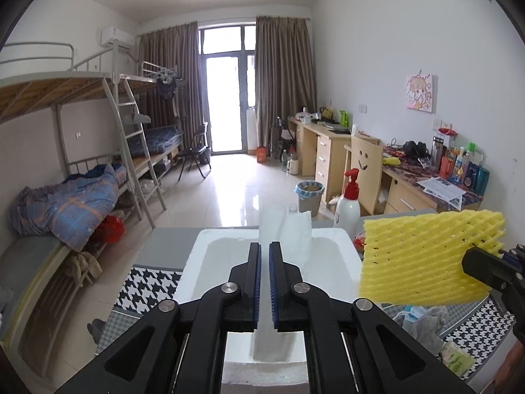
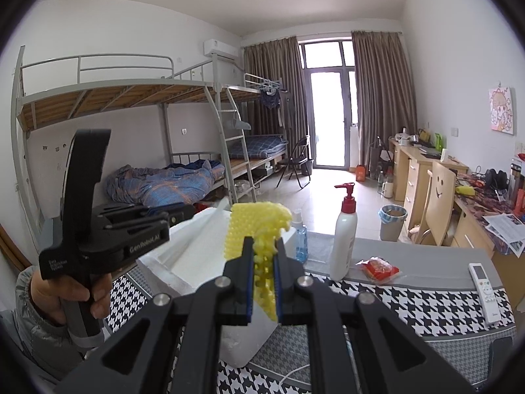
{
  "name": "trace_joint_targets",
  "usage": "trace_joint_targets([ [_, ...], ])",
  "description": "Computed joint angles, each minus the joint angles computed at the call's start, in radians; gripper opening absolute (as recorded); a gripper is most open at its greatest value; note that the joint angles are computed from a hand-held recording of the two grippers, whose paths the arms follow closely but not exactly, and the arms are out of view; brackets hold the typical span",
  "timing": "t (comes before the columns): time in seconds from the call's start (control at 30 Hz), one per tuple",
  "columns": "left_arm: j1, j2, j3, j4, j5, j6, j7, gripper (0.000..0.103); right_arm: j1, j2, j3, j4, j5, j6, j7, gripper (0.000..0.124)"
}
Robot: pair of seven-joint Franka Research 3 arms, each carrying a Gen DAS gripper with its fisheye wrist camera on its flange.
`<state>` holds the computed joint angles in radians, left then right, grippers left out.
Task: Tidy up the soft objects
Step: 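Lower the mask into the foam box and open the left tool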
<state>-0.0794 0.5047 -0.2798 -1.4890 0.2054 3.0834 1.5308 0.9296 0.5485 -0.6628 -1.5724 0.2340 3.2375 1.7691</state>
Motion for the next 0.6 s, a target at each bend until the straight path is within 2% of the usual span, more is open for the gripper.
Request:
trace_joint_targets([
  [0.03,0.009,0.002,-0.012,0.0,-0.003,-0.004,0.008,0.025,0.001,0.002,-0.002,0.003,0.001,-0.002,0.001,0.013],
  [0.13,0.046,-0.001,-0.056,-0.011,-0.03,-0.007,0.042,0.045,0.002,0.01,-0.004,0.014,-0.003,-0.009,0.008,0.013],
  [0.17,0.039,-0.003,-0.043,-0.013,-0.032,0.003,0.033,0.05,-0.001,0.01,-0.003,0.017,-0.006,-0.011,0.01,0.013],
  [0.23,0.036,-0.014,-0.027,-0.034,-0.03,0.041,0.019,0.08,0.004,0.017,-0.012,0.023,-0.008,-0.014,0.02,0.013],
  [0.27,0.026,-0.023,-0.009,-0.049,-0.025,0.063,0.003,0.085,0.005,0.016,-0.013,0.022,-0.01,-0.013,0.026,0.013],
  [0.33,0.027,-0.029,-0.002,-0.062,-0.01,0.088,-0.014,0.09,-0.006,0.022,-0.004,0.035,-0.015,-0.016,0.031,0.013],
  [0.37,0.053,-0.034,-0.032,-0.076,-0.004,0.099,-0.004,0.09,-0.016,0.023,0.007,0.041,-0.02,-0.016,0.031,0.013],
  [0.47,0.086,-0.054,-0.054,-0.114,0.012,0.134,-0.007,0.096,-0.03,0.031,0.023,0.061,-0.032,-0.022,0.036,0.013],
  [0.5,0.076,-0.063,-0.034,-0.129,0.017,0.158,-0.026,0.102,-0.033,0.035,0.025,0.07,-0.036,-0.026,0.039,0.013],
  [0.57,0.067,-0.078,-0.008,-0.154,0.035,0.197,-0.056,0.102,-0.054,0.043,0.047,0.093,-0.049,-0.034,0.042,0.013],
  [0.6,0.04,-0.087,0.031,-0.162,0.042,0.21,-0.077,0.102,-0.063,0.045,0.057,0.099,-0.056,-0.037,0.044,0.013],
])
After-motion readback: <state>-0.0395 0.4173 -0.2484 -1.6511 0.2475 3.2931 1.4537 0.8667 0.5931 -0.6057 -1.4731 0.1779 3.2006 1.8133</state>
